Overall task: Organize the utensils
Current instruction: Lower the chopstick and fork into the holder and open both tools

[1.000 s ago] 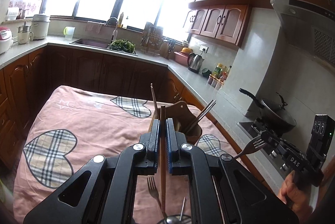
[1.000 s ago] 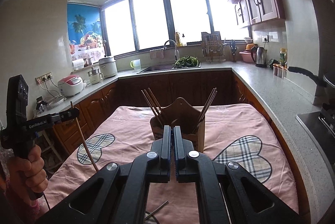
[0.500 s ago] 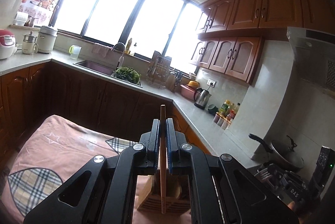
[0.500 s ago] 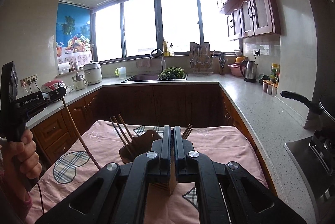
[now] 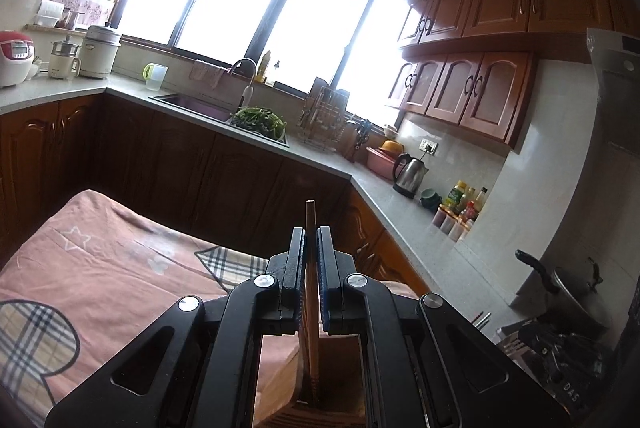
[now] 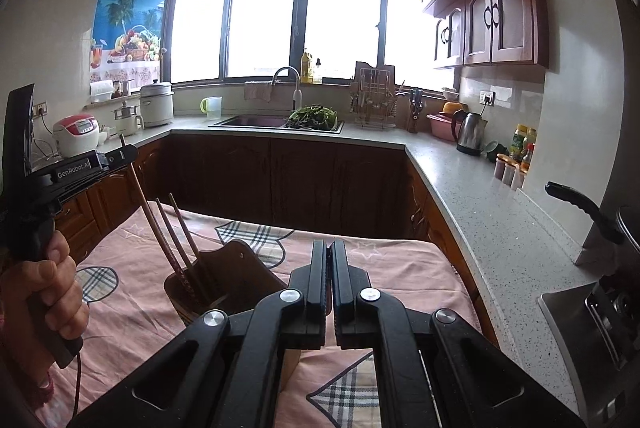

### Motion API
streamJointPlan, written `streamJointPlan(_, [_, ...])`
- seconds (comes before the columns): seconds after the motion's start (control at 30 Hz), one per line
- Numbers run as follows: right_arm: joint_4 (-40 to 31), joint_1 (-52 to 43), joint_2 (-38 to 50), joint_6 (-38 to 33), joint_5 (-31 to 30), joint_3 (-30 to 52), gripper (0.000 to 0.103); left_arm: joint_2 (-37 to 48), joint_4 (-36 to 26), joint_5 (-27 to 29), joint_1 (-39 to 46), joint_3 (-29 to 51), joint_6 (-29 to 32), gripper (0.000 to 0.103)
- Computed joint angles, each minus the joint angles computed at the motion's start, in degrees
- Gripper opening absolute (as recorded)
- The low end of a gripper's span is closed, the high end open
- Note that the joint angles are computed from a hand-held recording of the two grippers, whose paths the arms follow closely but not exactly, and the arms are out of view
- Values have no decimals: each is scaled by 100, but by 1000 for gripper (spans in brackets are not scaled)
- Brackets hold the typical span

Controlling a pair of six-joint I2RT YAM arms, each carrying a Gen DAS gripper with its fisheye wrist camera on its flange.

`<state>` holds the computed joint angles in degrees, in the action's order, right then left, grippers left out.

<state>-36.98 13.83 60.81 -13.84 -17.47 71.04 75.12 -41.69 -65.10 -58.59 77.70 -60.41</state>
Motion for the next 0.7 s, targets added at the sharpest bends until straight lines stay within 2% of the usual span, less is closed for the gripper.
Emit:
streamJointPlan(0.1, [42, 249, 194, -83, 141, -96, 2, 115, 68, 303, 139, -124, 57, 5])
streamJointPlan(0.37, [127, 527, 604, -75, 261, -209, 2, 181, 97, 302, 141, -94, 498, 6])
streamJointPlan(0.43, [57, 408, 663, 1, 88, -119, 2, 130, 28, 310, 123, -110, 445, 6])
streamJointPlan(0.7, [148, 383, 717, 108, 64, -111, 2, 160, 113, 621, 228, -331, 370, 7])
